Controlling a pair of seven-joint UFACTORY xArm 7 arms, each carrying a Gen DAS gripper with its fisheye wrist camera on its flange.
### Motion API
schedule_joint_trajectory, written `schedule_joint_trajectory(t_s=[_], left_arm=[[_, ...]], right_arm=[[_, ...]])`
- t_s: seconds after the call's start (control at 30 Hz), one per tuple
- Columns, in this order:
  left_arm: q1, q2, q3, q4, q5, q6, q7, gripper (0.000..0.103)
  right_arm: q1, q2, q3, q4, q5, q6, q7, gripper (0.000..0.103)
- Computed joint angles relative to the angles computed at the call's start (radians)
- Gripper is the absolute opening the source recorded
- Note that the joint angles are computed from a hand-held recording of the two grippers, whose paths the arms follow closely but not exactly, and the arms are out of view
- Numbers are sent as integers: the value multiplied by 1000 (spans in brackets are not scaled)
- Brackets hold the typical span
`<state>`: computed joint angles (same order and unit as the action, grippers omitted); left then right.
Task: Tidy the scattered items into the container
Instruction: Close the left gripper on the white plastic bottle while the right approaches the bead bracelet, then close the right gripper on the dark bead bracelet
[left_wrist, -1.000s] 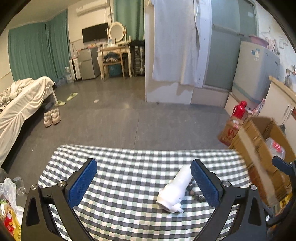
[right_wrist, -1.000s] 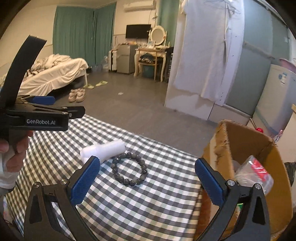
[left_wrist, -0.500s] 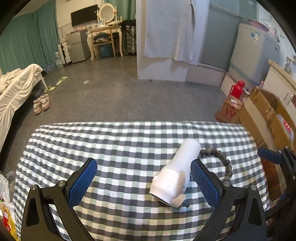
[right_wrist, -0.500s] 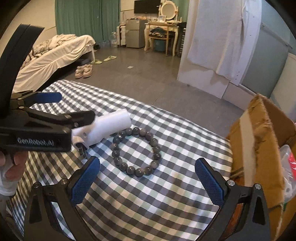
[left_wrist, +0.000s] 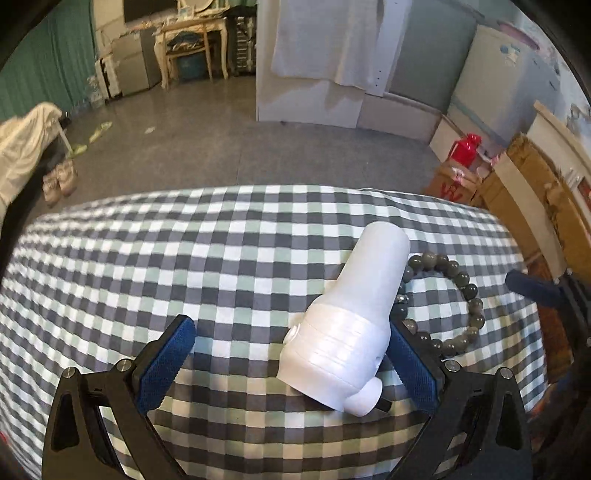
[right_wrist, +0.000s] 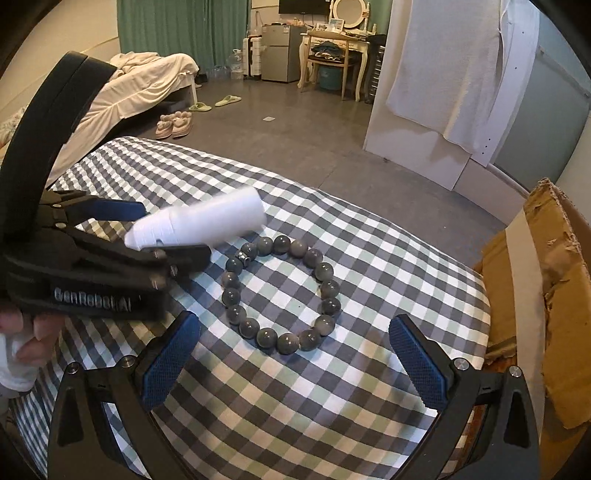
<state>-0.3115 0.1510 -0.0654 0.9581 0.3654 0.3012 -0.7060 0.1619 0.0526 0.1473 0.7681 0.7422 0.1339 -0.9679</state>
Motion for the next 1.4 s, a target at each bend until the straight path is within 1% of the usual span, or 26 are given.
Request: schedule_joint_trajectory(t_s=[0.03,0.07,0.13,0.17,0.23,0.37,0.43,0.53,0.6,0.63,0.7,0.73,0.77,0.8,0.87,0.9,0.97,1.0,1.03,1.1,1.13,1.23,1.4], left_arm=[[6,-4,1,-9,-11,-8,1,89],[5,-12,8,-17,1,-9,-14,86],[5,-27,17,-29,33,-5,-40,69],[7,-31,18,-32,48,-2,-51,65],[15,-40,18,-41,65,-5,-63,50],[51,-64,-1,-78,-13,-43,0,50],[57,-74,-2,-90,-18,-49,0,50],[64,-83,-5,-97,-19,-49,3,50],[68,-90,-6,-102,-13,-49,0,50],[70,-93,-7,-103,-13,-49,0,50],[74,-102,-9,-108,-11,-50,-2,50],[76,-107,-11,-111,-11,-51,-3,50],[79,-112,-12,-113,-11,-52,-3,50],[81,-115,-14,-114,-10,-53,-5,50],[84,-121,-17,-115,-6,-54,-11,50],[86,-123,-18,-115,-3,-54,-15,50],[88,-127,-21,-114,6,-51,-24,50],[89,-128,-22,-113,10,-49,-28,50],[90,-130,-23,-113,13,-48,-32,50],[92,-134,-25,-111,19,-45,-41,50],[94,-136,-26,-112,20,-45,-43,50],[95,-141,-30,-109,32,-41,-54,50],[100,-152,-34,-108,47,-35,-69,50]], right_arm=[[0,5,0,2,-1,0,0,103],[-2,8,1,4,1,-1,-3,103],[-2,17,5,7,-9,-5,1,103],[-5,22,9,9,-8,-7,-3,103],[-11,26,21,12,11,-14,-24,103],[-25,49,41,31,63,-17,-72,103],[-29,59,44,33,56,-22,-64,103],[-52,68,72,39,113,-34,-111,102],[-58,72,77,42,129,-32,-119,102],[-58,74,81,41,137,-43,-124,101],[-62,76,94,37,158,-63,-140,92],[-72,74,109,38,193,-66,-175,84],[-85,72,127,41,249,-66,-228,72],[-88,70,132,44,290,-63,-266,65],[-82,64,124,48,347,-53,-317,43],[-75,63,113,51,358,-41,-326,39],[-60,60,93,53,376,-34,-334,28],[-54,57,85,53,382,-28,-338,25],[-48,55,78,53,385,-24,-341,10],[-37,50,64,53,390,-19,-343,11],[-30,48,57,50,376,-17,-331,11],[-23,44,48,50,395,-10,-345,11],[-17,10,27,53,509,10,-434,11]])
